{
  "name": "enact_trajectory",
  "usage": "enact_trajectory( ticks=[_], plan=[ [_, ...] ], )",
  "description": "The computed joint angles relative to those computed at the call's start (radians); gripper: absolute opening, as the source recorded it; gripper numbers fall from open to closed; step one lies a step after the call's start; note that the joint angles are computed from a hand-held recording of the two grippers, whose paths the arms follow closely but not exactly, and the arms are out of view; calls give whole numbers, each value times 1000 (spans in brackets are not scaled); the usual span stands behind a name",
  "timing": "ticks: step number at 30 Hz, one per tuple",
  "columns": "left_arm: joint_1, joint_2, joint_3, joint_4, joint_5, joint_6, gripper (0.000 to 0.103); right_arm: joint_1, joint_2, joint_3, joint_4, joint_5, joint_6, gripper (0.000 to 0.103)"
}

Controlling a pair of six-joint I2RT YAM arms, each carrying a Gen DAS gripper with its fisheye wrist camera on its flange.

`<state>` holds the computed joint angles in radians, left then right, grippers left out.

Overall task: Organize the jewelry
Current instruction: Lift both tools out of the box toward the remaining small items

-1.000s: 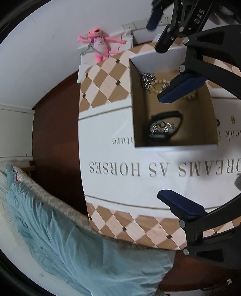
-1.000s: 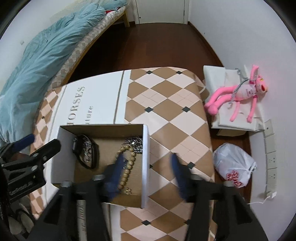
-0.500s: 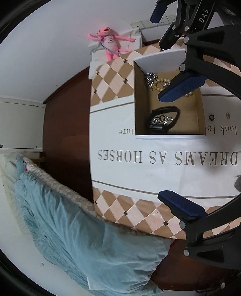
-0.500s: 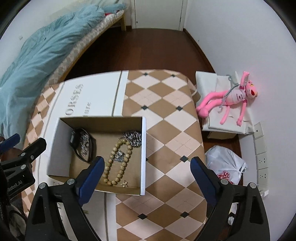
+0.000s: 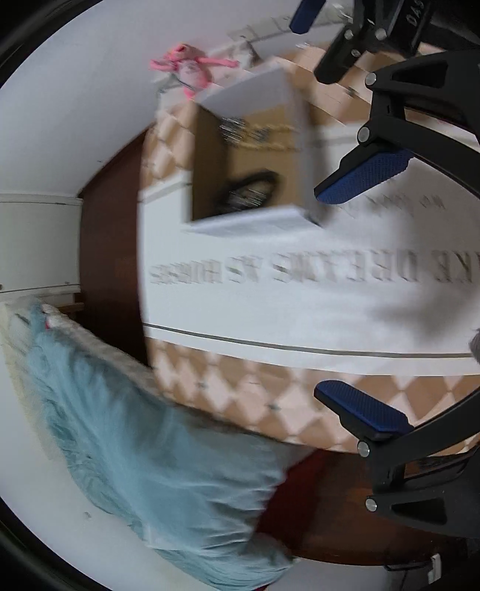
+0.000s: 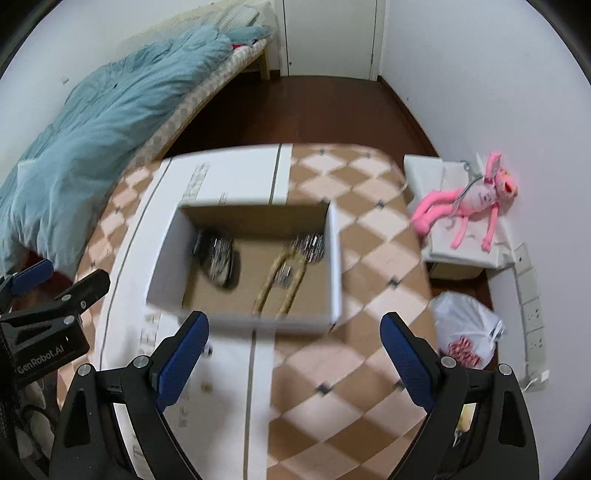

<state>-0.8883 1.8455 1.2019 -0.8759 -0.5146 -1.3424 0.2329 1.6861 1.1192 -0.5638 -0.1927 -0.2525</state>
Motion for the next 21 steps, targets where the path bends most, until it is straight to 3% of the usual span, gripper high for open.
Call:
enact_trajectory(
  ticks=[5,10,17,21],
  plan=[
    [-43,23,-148,133,66,-63,97,32,-15,-180,108,-12,19,95],
    [-72,61,-201,178,75,-103,97,90,13,-295,219,-6,53,78],
    [-74,47,-257,204,84,-117,97,174,21,-380,335,22,108,65],
    [-79,43,-275,218,93,-127,97,218,14,-410,387,69,121,50]
  ],
)
